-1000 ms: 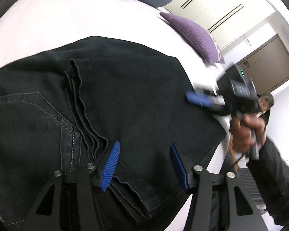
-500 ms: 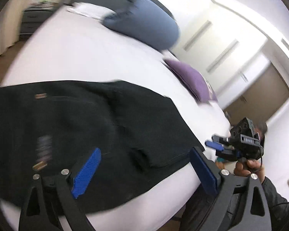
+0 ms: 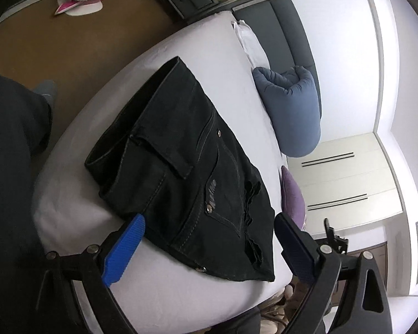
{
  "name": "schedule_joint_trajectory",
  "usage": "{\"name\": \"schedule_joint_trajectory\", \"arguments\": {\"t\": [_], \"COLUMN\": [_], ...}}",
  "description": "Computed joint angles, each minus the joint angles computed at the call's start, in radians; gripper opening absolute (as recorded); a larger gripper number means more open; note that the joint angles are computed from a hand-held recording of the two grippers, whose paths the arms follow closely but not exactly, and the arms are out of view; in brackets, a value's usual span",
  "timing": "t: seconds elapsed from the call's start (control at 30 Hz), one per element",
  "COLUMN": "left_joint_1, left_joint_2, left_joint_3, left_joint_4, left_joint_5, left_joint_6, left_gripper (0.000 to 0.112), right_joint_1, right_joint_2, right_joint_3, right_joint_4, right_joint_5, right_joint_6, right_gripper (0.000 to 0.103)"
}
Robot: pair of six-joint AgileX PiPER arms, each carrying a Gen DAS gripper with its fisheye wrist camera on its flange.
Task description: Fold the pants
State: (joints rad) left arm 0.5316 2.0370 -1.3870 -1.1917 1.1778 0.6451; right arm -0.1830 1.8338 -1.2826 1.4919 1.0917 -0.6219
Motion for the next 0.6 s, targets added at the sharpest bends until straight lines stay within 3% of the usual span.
{"name": "schedule_joint_trajectory", "arguments": {"t": [0.07, 0.17, 0.23, 0.6], "left_joint_1": [0.011, 0.035, 0.026, -0.028], "left_joint_2": [0.016, -0.058, -0.094, 0.015], "left_joint_3": [-0.021, 0.049, 0.094, 0.019], "left_joint_4": [-0.004, 0.006, 0.010, -0.054], "left_joint_5": [0.007, 0.017, -0.014, -0.097], "left_joint_6": [-0.040, -0.075, -0.066, -0.114], "left_gripper": [0.095, 0.093, 0.093, 0.091], "right_joint_1": [-0.006, -0.034, -0.055, -0.098], "right_joint_2": [0.000, -0.011, -0.018, -0.001], "right_joint_3": [0.009, 0.037, 0.046, 0.042], "right_joint_4": [0.007, 0.036, 0.037, 0.010], "right_joint_5": [0.003, 0.020, 0.034, 0.073], "right_joint_6": [-0.002, -0.021, -0.037, -0.057], "right_gripper": [0.069, 0.069, 0.069, 0.068]}}
